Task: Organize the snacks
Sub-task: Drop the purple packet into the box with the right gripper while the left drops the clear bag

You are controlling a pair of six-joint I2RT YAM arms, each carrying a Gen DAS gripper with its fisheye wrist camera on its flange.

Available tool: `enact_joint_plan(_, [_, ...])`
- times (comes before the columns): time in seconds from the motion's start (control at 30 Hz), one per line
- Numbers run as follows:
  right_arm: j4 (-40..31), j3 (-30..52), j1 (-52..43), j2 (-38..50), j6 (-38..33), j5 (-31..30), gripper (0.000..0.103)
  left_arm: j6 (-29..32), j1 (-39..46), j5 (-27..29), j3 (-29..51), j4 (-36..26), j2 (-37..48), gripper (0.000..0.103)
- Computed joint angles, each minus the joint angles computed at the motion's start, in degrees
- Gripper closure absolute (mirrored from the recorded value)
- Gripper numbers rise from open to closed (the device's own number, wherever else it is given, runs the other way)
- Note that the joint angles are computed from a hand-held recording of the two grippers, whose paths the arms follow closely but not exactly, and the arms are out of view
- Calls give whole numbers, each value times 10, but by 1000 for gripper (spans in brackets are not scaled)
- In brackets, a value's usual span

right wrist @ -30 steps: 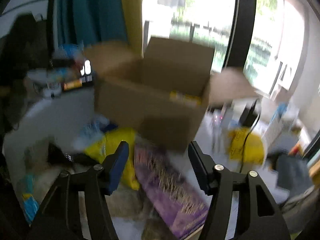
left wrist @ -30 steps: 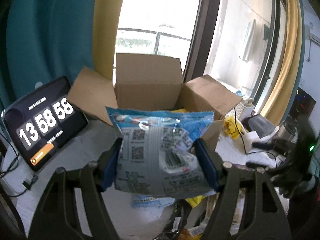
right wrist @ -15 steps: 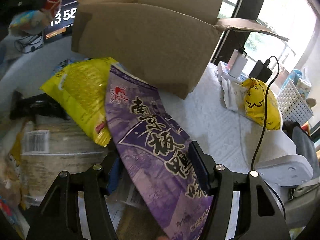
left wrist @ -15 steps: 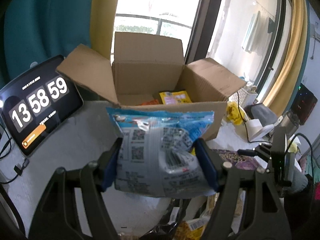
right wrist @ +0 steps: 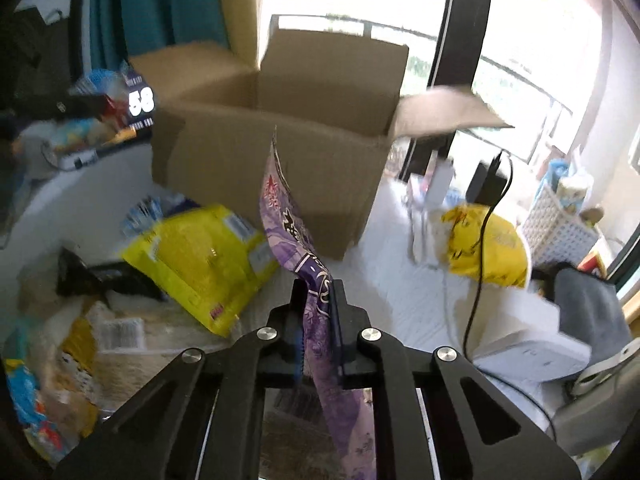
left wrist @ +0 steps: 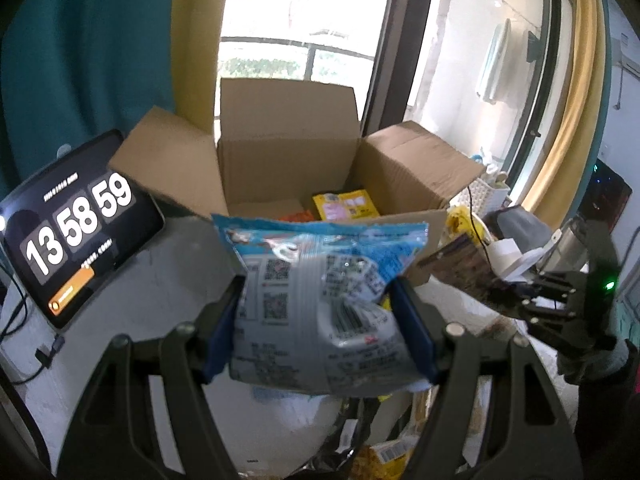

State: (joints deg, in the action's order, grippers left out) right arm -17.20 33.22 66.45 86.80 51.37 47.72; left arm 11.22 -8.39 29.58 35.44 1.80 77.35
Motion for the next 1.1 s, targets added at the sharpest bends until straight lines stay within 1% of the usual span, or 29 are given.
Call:
enact_joint_plan(0.07, [-25,15,11,-16,-1,23,91,2,1,1,7,-2,-2,30])
enact_joint_plan(0.13, [-37,31,15,-36,-19,42,91,2,-1,0,20,-3,-4,30])
enact_joint_plan(0.23, [-23,46,3,-56,-68,60,91,1,-5,-6,45,-2,3,30])
enact_joint_plan(0.27, [-25,51,3,-61,-75,67,91,1,-6,-8,51,-1,6,30])
enact_joint_plan(0.47, [69,70,-65,-89,-222,62,91,-11,-24,-31,116,13,56,30])
enact_joint_plan(0.57, [129,89,-111,-78,-296,30,91,-17,-32,-31,164,9,97,30])
enact_joint_plan(0.67, [180,116,-158,-45,-349,-9,91,-32,-40,-31,214,8,143,30])
enact_joint_plan(0.73, [199,135,-181,-19,-366,-24,91,-39,-46,-29,257,0,181,29])
enact_joint_plan(0.77, [212,149,-200,0,-375,-41,91,-41,-49,-30,275,-4,197,29])
enact_joint_plan(0.83, [232,165,-226,23,-373,-61,91,-48,-57,-40,298,-7,221,27])
enact_joint_plan(0.87, [245,175,-241,40,-367,-70,91,-52,-59,-43,312,-11,234,21])
enact_joint_plan(0.9, [254,186,-255,56,-359,-85,91,-57,-62,-45,326,-18,247,12])
enact_joint_plan(0.93, [261,194,-266,69,-355,-106,90,-62,-63,-47,333,-18,256,8])
enact_joint_plan(0.97, [268,202,-277,80,-351,-131,83,-65,-64,-50,336,-17,260,4])
enact_joint_plan(1.0, [278,205,-282,89,-348,-146,62,-67,-63,-52,334,-15,261,4])
enact_joint_plan(1.07, [290,205,-278,98,-346,-149,36,-72,-60,-54,325,-9,258,4])
enact_joint_plan(1.1, [295,199,-273,97,-349,-151,35,-72,-57,-52,320,-6,255,4])
